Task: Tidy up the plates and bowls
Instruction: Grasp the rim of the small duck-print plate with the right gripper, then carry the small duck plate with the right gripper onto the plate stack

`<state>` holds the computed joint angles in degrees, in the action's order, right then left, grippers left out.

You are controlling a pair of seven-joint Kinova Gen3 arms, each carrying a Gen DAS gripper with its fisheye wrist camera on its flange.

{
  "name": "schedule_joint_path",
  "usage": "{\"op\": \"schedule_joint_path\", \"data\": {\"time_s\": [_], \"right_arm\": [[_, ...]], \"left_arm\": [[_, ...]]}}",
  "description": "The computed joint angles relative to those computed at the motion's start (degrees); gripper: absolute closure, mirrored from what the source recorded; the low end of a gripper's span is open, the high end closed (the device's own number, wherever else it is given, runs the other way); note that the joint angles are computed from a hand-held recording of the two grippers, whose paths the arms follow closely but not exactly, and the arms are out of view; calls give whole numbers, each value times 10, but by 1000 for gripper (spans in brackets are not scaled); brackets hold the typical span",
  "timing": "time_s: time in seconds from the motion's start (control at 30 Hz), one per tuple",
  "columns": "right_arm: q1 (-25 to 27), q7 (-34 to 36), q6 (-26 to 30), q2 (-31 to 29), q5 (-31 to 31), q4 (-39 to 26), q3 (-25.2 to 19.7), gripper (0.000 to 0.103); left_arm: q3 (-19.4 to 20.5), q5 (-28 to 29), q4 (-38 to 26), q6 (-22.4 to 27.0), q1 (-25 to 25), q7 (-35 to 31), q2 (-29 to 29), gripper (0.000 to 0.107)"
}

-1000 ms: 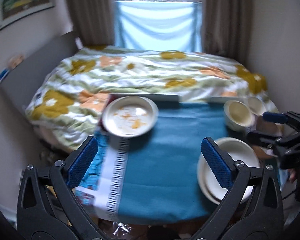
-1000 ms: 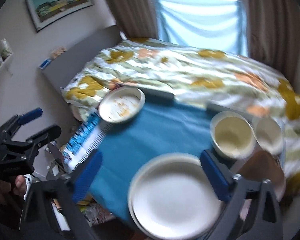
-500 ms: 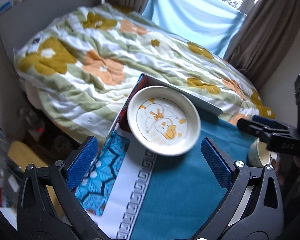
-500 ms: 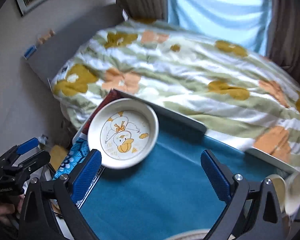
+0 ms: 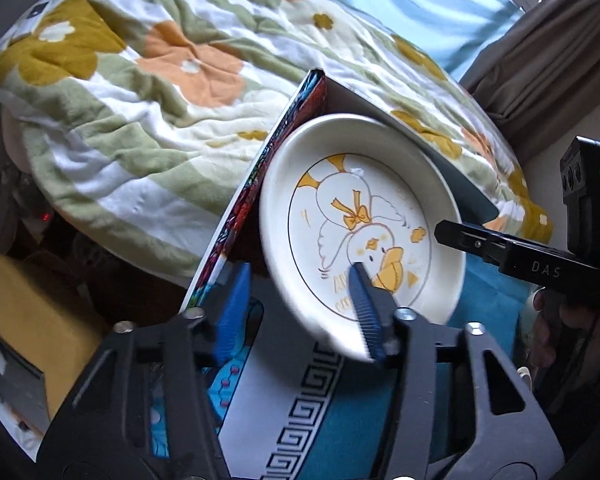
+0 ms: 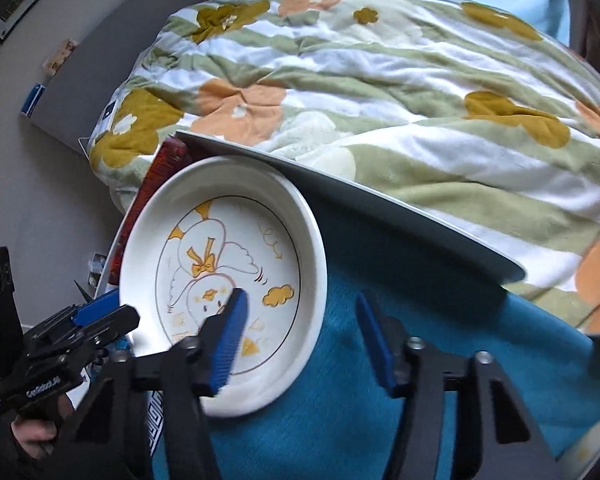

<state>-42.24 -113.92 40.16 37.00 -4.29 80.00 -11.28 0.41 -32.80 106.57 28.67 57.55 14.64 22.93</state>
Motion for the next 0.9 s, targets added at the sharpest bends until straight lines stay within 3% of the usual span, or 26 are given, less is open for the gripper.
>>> {"op": "schedule_joint_path", "data": {"time_s": [0.17,0.2,0.3,0.47,0.67,0.9], "right_arm": [[15,33,-10,17,-10,-9,-13,72],[12,35,-10,19,-9,-11,-11,79],[5,41,-6,22,0,-18,-3,89],[-2,47,-6,21,9,-16,5,90],[-40,19,-26,-5,56,7,29,89],[-70,-44,-60,-59,97,63,50,90]], "left_arm": [[12,18,-16,15,-17,-27,13,86],[11,25,-26,32,-14,-36,17,91],[13,25,-36,57,-11,-43,22,95],[29,29,-69,111,-13,-70,35,94],[28,10,-78,136,5,-62,31,93],[47,-21,-111,196,18,-75,16,93]]}}
